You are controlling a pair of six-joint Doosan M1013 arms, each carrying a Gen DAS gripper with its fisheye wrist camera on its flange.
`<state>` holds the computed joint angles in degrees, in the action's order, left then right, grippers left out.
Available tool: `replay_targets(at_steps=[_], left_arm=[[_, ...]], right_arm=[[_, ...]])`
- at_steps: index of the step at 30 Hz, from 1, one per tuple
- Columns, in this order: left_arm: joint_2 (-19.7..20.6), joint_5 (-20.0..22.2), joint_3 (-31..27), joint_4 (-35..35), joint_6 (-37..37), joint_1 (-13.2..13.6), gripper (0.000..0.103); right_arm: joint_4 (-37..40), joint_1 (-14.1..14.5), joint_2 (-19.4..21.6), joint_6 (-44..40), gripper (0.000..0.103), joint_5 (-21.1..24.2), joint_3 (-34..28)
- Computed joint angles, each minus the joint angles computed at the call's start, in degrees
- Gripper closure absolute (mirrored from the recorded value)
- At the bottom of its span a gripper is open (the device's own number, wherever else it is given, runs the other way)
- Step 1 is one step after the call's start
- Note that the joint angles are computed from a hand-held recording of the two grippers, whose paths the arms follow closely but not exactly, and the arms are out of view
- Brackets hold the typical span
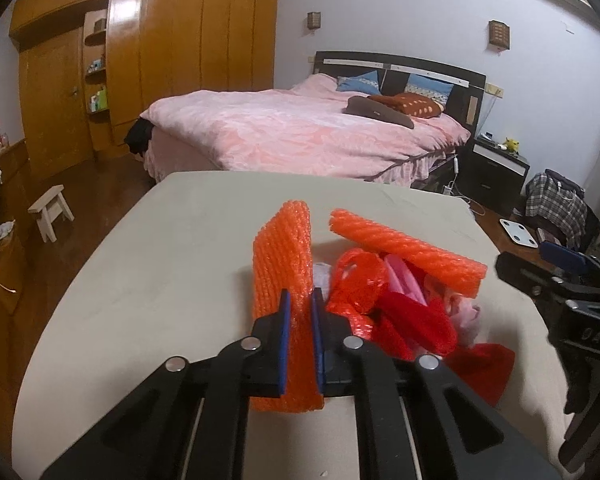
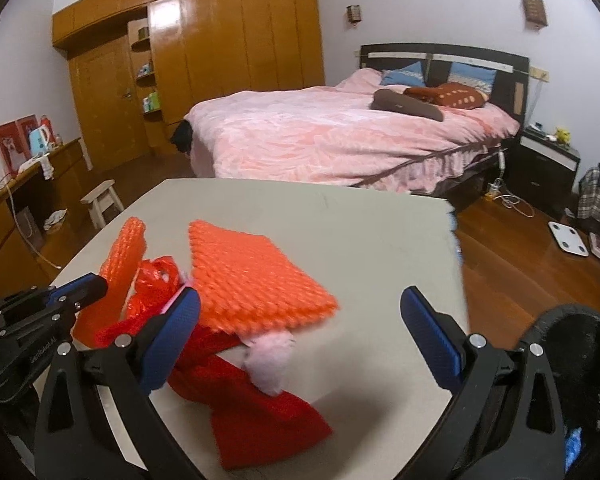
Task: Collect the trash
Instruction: 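Grasp an orange foam net with the left gripper while the right grasps another, then carry both orange foam nets over the trash bin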
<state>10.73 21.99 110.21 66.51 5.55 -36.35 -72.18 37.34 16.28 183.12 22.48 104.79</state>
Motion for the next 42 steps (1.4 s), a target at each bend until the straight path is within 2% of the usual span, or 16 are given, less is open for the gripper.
replay_targets(at_steps=[7, 13, 18, 21, 23, 35, 42], left_arm=[[0.02, 0.65, -0.32, 0.57, 0.08, 0.30, 0.093], [0.28, 0.17, -0.62, 0.26, -0.46, 0.74, 0.093], [-0.04, 0.29, -0.23, 2.07, -2.11, 0.42, 0.093], [-0.17, 0.78, -0.29, 2.07, -2.09, 0.24, 0.093], [-0.28, 0.96, -0.36, 2.17, -2.23, 0.11, 0.093], [-1.41, 2.09, -1.08, 4.94, -3.83, -1.30, 0.093], [-2.18, 2.68, -1.94, 4.14, -2.15, -2.28, 0.093]], right_arm=[[7.38, -0.45, 2.38, -7.74, 0.008, -2.94, -2.68], [18.41, -0.82, 4.06, -20.63, 0.027, -4.20, -4.86], [28.83, -1.08, 4.69, -31.63, 0.051, -5.30, -5.59], [29.62, -1.08, 4.48, -33.00, 0.079, -6.09, -5.42], [30.54, -1.15, 4.28, -34.23, 0.089, -6.72, -5.31], [15.06, -1.22, 1.11, -17.85, 0.089, -7.55, -3.17], [14.09, -1.92, -1.33, -15.52, 0.089, -7.47, -2.14]])
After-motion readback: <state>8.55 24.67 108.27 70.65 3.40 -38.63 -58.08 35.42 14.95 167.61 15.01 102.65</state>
